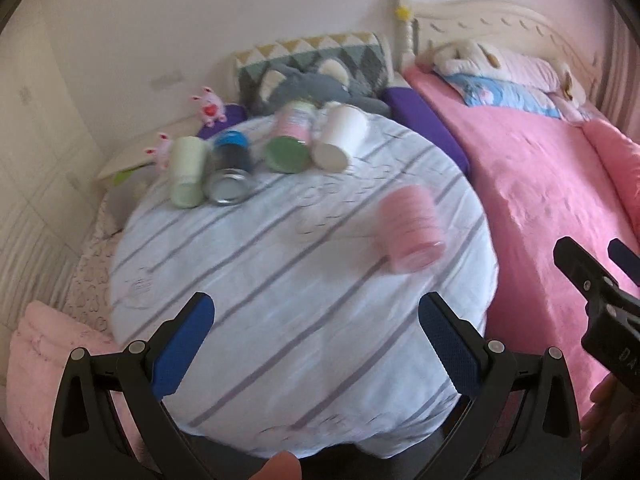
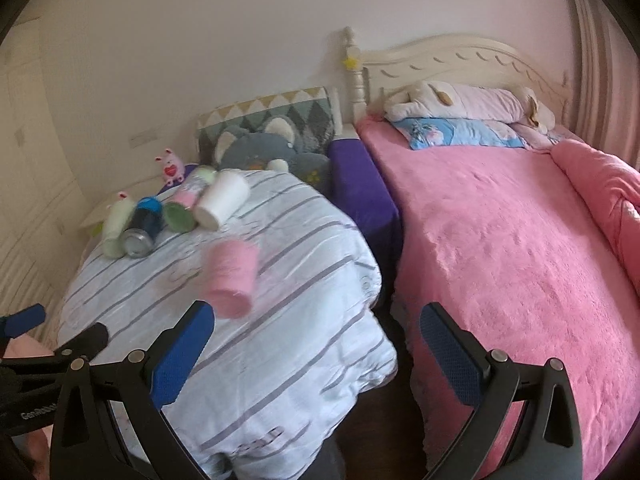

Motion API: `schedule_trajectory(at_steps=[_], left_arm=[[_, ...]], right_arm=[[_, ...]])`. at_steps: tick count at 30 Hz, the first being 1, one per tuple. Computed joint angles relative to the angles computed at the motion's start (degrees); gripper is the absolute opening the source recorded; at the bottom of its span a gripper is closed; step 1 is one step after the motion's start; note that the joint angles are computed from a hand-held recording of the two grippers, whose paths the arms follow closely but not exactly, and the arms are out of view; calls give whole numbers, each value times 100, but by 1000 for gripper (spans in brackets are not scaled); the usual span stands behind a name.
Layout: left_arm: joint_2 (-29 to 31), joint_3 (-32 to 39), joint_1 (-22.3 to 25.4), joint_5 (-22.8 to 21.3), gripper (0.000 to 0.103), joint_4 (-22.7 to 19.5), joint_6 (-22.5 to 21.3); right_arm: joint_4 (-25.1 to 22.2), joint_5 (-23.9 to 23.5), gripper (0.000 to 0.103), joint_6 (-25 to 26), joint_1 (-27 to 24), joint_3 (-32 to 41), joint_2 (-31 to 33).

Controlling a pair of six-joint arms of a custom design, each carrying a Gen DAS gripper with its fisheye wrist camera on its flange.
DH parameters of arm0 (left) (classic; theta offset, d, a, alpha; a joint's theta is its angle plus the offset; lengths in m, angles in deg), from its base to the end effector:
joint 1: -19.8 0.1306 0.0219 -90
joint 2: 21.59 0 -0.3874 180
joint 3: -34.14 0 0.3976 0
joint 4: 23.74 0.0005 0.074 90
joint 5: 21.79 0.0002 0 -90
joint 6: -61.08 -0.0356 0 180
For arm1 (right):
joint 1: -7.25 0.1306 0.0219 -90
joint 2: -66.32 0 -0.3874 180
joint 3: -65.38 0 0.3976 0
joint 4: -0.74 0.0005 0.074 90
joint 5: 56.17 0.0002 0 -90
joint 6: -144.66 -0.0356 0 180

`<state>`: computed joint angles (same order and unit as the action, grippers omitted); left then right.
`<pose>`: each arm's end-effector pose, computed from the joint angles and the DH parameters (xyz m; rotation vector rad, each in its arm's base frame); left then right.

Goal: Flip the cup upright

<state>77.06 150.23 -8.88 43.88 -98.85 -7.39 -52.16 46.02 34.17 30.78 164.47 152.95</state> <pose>0.4597 -0.2353 0.5427 0.0000 2.4577 0.1772 0.4342 0.1803 0.5324 0.0514 2.2624 0.1673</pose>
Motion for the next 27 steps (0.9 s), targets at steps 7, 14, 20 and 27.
schedule_trajectory(at_steps=[7,14,20,27], left_arm=[[1088,1161,27,471,103,-541,326],[2120,2440,151,1150,103,-1240,620],[2624,3061,305,1541,103,-1636,1080],[2893,3324,428,1932,96,-1773,1274]], right_arm=[[-25,-359,103,229,-548,322,391],[-206,-626,103,357,-862,660,803],[-432,-842,103,504,-1006,1034,1205],[-601,-986,103,547,-1021,1279,1452]])
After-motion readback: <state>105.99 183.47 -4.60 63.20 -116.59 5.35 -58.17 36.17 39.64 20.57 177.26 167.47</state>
